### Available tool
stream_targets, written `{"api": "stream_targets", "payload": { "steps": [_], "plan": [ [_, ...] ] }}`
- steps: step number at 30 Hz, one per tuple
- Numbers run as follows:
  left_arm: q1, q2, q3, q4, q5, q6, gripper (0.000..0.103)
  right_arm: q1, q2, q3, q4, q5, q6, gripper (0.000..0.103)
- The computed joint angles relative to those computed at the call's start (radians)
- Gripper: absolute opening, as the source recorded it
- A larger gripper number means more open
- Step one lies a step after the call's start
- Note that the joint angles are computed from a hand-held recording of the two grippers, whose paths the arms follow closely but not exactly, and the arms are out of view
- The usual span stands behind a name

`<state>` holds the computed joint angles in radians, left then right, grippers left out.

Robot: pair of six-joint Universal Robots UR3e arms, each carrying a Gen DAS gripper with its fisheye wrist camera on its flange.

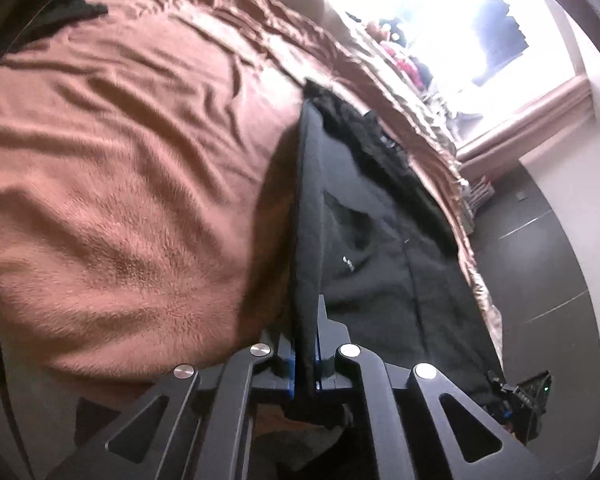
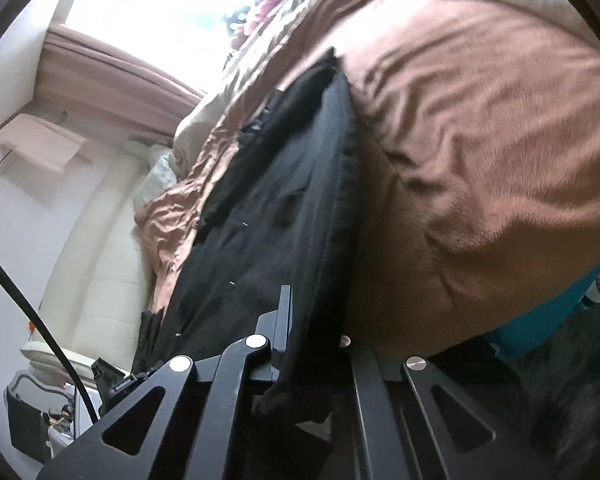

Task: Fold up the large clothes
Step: 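Grasp the black shirt's collar end with both tools and lift it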

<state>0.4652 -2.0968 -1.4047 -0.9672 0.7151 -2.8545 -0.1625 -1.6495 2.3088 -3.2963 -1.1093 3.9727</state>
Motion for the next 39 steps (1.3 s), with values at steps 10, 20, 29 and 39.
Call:
{"api": "stream_targets", "payload": {
  "steps": [10, 20, 29, 39],
  "plan": [
    [0.114, 0.256, -0.154, -0.134, -0.112, 0.149, 0.005, 0.033, -0.398, 0.117, 0.205, -0.047, -0.058, 0.000],
    [0.226, 0.446, -0.242, -0.344, -0.187, 0.330, 0.005, 0.066, -0.710, 0.127, 0.488, -0.079, -0.132, 0.000],
    [0.385, 0.608, -0.198, -0.796, -0.229, 0.663, 0.005, 0.275, -0.727, 0.060, 0.515, -0.264, -0.117, 0.000],
    [0.578, 0.665, -0.034, -1.367, -0.202, 1.107, 0.005, 0.482, -0.733, 0.048, 0.497, -0.452, -0.097, 0.000]
  ]
}}
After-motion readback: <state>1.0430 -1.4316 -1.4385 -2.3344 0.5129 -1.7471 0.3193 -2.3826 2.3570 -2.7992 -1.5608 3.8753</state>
